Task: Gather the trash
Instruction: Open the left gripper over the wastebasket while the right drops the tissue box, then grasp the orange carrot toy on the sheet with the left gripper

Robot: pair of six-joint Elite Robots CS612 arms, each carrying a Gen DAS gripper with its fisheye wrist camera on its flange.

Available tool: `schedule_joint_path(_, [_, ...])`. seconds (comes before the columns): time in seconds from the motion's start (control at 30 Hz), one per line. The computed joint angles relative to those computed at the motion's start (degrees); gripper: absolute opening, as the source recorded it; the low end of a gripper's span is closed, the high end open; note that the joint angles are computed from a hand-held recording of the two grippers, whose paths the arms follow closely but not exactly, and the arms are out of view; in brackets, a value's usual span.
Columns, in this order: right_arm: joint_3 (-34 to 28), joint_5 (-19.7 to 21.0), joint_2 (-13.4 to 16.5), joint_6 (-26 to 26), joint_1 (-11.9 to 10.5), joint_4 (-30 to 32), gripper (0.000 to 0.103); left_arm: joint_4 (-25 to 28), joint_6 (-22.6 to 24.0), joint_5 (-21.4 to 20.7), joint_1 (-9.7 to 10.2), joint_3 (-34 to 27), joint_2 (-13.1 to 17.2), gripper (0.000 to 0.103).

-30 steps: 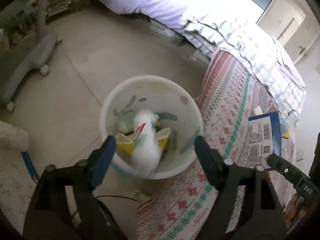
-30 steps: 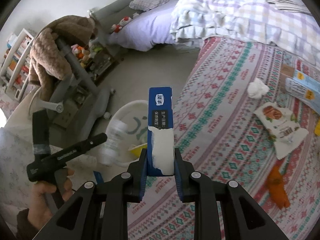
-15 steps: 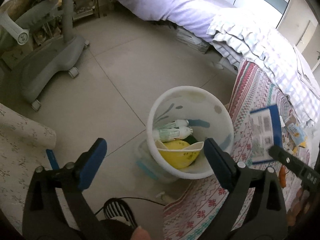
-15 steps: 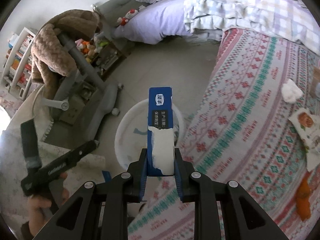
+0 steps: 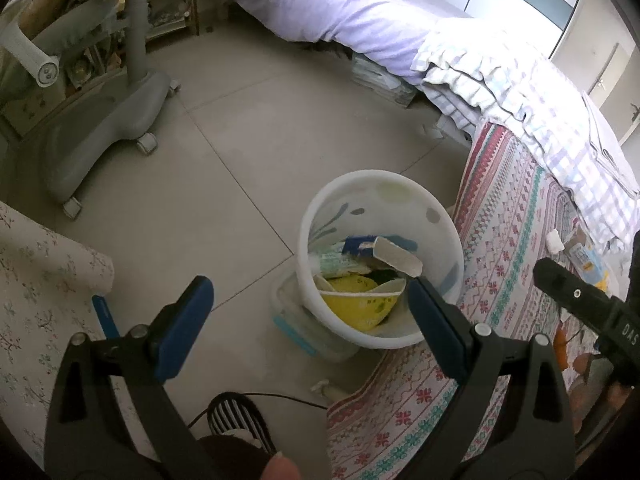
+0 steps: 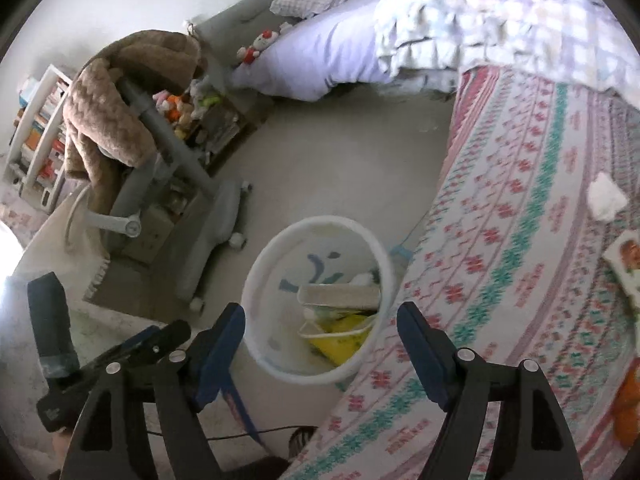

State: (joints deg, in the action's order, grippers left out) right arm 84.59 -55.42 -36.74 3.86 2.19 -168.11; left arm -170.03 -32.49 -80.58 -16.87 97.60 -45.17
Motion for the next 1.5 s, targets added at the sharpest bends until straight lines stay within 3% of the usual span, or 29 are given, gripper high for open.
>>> schedule_joint_path(0.37, [5.87,-7.79,-4.06,-5.56,-1.80,-1.64,0.080,1.04,2.10,-0.87,-1.44,-0.57,0.08,0.097])
schedule_joint_path(0.83, [14.71,-14.27,-9.09,-8.73,-6.59,-7.72,0.080,4.56,8.57,-1.70,-5.01,-2.80,1.14,0.101])
schedule_joint_path(1.2, [17.41,-18.65,-9.95,-7.77,-10.47,-7.53,0.081,6.41,15.36,-1.87,-9.09,-4.30,1.84,0.102])
schedule_joint_path(1.5, [19.20,-21.29,-10.43,-7.55,-12.91,-7.69,0.081,8.16,18.19,-4.81,-12.31,-5.80,2.86,0.102])
